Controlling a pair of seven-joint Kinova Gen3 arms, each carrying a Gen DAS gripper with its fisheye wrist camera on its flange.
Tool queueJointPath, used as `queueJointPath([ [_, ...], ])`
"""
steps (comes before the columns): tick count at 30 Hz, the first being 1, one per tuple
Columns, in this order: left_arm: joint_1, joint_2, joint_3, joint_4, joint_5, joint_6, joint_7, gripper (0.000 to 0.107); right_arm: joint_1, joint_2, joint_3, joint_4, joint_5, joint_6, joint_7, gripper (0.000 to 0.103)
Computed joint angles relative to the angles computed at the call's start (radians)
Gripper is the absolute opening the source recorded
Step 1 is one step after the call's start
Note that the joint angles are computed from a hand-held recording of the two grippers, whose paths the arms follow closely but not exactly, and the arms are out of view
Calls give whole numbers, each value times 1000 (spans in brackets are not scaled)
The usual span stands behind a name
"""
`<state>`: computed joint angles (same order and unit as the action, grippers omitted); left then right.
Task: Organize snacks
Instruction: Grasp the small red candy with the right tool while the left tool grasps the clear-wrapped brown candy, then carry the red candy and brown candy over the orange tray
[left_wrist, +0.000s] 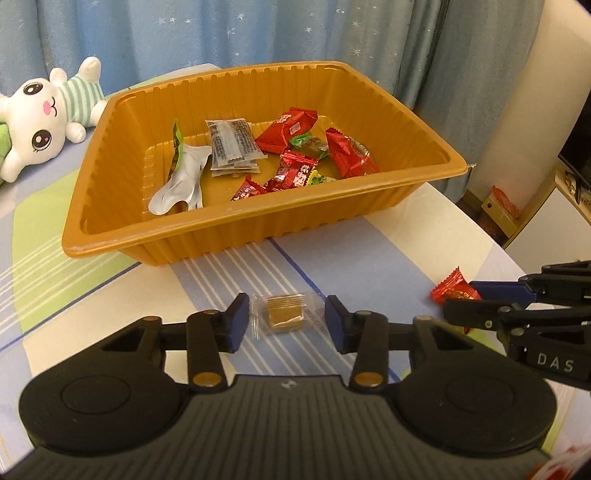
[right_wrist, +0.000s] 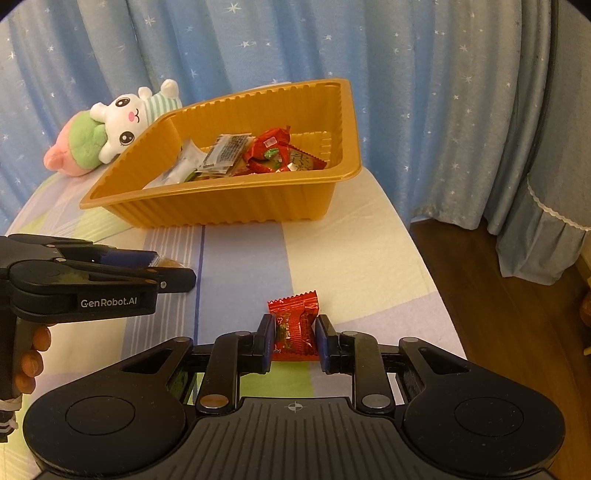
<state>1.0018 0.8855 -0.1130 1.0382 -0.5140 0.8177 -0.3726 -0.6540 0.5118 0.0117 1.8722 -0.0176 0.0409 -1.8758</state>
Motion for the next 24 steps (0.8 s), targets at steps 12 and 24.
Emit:
queueJointPath([
  [12,42,-13,3,5,-1,47,68,37,31,0,-34,-1,7,4,30,24],
  [24,96,-48,15,39,-20,104,183,36,114,-42,-133,61,3,-11,67,24],
])
